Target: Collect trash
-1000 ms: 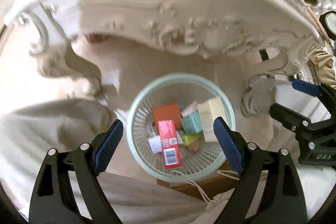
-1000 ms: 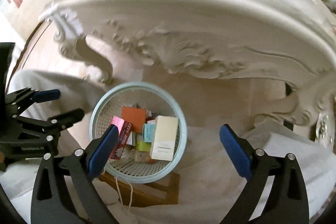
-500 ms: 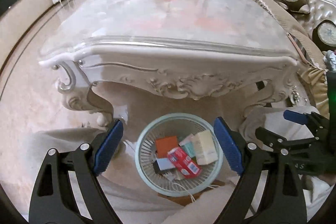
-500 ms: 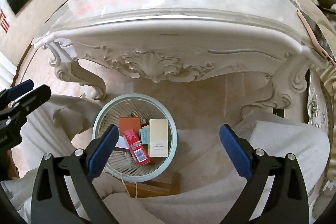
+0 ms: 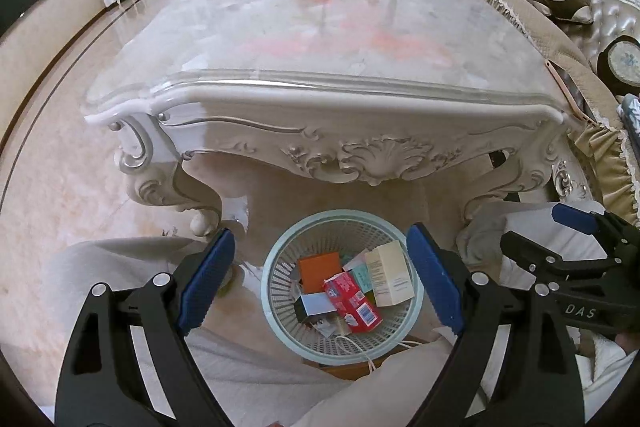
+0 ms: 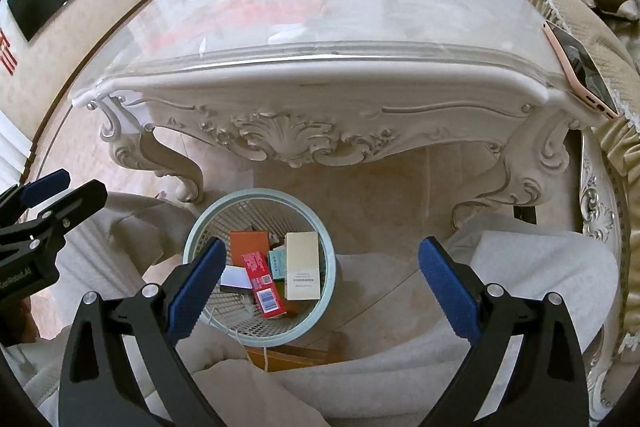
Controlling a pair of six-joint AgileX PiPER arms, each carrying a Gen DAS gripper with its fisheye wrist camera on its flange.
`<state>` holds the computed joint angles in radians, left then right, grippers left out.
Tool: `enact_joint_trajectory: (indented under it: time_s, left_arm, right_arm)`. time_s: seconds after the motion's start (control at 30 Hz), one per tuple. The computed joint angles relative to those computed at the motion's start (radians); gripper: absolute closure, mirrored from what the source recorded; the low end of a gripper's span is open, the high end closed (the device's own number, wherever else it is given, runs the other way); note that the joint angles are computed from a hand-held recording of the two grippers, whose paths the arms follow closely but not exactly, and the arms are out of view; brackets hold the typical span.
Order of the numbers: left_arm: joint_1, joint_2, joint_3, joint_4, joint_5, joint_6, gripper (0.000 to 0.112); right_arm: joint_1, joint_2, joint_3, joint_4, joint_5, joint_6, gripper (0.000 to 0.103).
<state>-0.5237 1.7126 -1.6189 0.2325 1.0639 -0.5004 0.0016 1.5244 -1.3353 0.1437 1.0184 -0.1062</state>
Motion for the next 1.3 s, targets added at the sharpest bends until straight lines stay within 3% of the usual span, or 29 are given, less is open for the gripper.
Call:
enact_joint_trajectory:
  time_s: [1.3]
  left_arm:
    - [-0.013, -0.009, 0.008, 0.015, 0.014, -0.008, 0.027]
  right_arm:
    - [0.000, 0.008, 0.009, 0.004, 0.003, 0.017, 0.010]
